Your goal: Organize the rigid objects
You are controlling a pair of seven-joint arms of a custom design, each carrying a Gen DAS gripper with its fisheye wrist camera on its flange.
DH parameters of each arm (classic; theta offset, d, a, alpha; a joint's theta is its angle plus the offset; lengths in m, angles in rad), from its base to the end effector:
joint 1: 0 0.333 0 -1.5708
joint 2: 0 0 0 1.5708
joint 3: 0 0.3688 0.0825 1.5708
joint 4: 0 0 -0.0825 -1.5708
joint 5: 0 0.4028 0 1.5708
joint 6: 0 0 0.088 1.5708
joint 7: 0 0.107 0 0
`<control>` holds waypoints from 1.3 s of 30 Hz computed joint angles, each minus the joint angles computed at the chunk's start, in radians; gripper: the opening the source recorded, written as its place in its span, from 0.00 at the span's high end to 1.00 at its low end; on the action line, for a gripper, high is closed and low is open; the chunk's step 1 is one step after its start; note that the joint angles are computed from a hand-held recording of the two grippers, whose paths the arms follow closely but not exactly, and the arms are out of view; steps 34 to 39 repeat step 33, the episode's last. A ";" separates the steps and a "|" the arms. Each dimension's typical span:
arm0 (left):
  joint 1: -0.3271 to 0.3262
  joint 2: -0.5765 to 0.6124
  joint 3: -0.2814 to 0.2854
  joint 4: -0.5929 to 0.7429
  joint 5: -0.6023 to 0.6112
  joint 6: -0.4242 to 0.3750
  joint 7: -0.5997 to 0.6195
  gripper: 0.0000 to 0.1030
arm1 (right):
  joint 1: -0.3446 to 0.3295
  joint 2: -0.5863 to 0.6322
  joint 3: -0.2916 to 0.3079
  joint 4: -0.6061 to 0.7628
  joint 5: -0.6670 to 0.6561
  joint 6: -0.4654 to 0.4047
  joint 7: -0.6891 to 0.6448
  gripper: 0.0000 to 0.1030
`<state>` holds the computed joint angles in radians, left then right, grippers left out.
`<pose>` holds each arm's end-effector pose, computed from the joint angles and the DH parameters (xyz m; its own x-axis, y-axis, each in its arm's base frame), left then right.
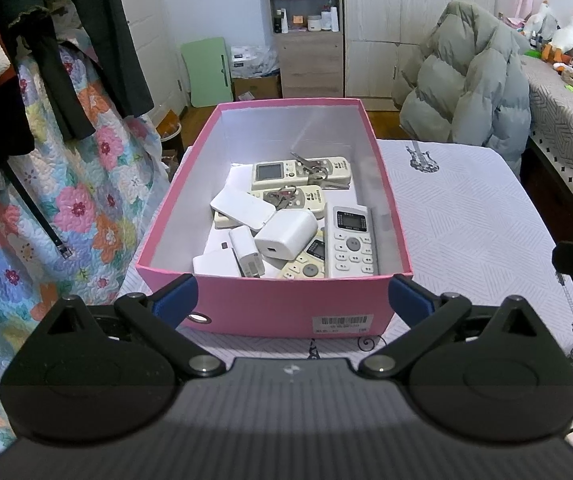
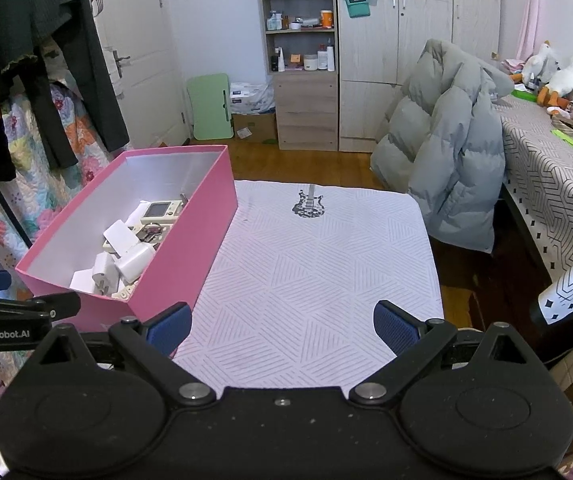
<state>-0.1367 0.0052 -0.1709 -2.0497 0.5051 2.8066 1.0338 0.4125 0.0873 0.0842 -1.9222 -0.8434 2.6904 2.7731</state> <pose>0.5781 -0.2078 0.5636 -0.1535 -0.9856 -0.0712 -0.6799 0.1576 -0.7162 0.5564 0.3271 0.5596 -0.0194 -0.9952 -0.0955 -0.6483 0.0853 -0.7566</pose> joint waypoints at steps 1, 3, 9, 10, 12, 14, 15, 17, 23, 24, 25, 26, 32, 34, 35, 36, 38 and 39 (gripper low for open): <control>0.000 0.000 0.000 -0.001 0.008 0.003 -0.009 0.00 | 0.000 0.000 0.000 0.000 0.001 -0.001 0.000 0.04; 0.000 0.000 0.001 0.001 0.025 0.001 -0.025 0.00 | 0.000 0.000 0.000 0.000 0.000 -0.001 -0.002 0.04; -0.002 0.000 0.000 0.007 0.086 -0.016 -0.071 0.00 | 0.002 -0.003 0.000 -0.003 -0.012 -0.006 0.011 0.04; -0.002 -0.001 0.000 0.006 0.093 -0.018 -0.075 0.00 | 0.003 -0.003 0.000 -0.003 -0.014 -0.008 0.016 0.04; -0.002 -0.003 0.000 0.005 0.108 -0.019 -0.087 0.00 | 0.004 -0.005 0.001 -0.005 -0.021 -0.012 0.021 0.04; 0.000 -0.006 0.000 0.002 0.117 -0.017 -0.098 0.00 | 0.005 -0.007 0.002 -0.007 -0.029 -0.016 0.029 0.04; 0.001 -0.007 -0.001 0.000 0.116 -0.016 -0.099 0.00 | 0.006 -0.008 0.003 -0.008 -0.033 -0.017 0.032 0.04; 0.002 -0.008 -0.002 -0.002 0.105 -0.017 -0.090 0.00 | 0.006 -0.008 0.005 -0.009 -0.031 -0.018 0.028 0.04; 0.008 -0.012 -0.003 -0.007 0.107 -0.014 -0.101 0.00 | 0.008 -0.008 0.009 -0.006 -0.026 -0.029 0.016 0.04; 0.009 -0.012 -0.003 -0.007 0.107 -0.014 -0.101 0.00 | 0.009 -0.007 0.009 -0.005 -0.027 -0.030 0.017 0.04; 0.010 -0.013 -0.003 -0.008 0.109 -0.014 -0.102 0.00 | 0.009 -0.007 0.010 -0.004 -0.025 -0.031 0.016 0.04; 0.011 -0.013 -0.004 -0.008 0.112 -0.015 -0.105 0.00 | 0.009 -0.007 0.009 -0.005 -0.024 -0.029 0.014 0.04; 0.014 -0.015 -0.006 -0.009 0.094 -0.019 -0.086 0.00 | 0.011 -0.005 0.010 -0.003 -0.018 -0.031 0.007 0.04; 0.014 -0.018 -0.006 -0.012 0.083 -0.021 -0.076 0.00 | 0.011 -0.006 0.010 -0.003 -0.016 -0.032 0.004 0.04; 0.014 -0.018 -0.006 -0.012 0.083 -0.021 -0.076 0.00 | 0.011 -0.006 0.010 -0.003 -0.016 -0.032 0.004 0.04; 0.014 -0.018 -0.006 -0.012 0.083 -0.021 -0.076 0.00 | 0.011 -0.006 0.010 -0.003 -0.016 -0.032 0.004 0.04; 0.014 -0.018 -0.006 -0.012 0.083 -0.021 -0.076 0.00 | 0.011 -0.006 0.010 -0.003 -0.016 -0.032 0.004 0.04; 0.014 -0.018 -0.006 -0.012 0.083 -0.021 -0.076 0.00 | 0.011 -0.006 0.010 -0.003 -0.016 -0.032 0.004 0.04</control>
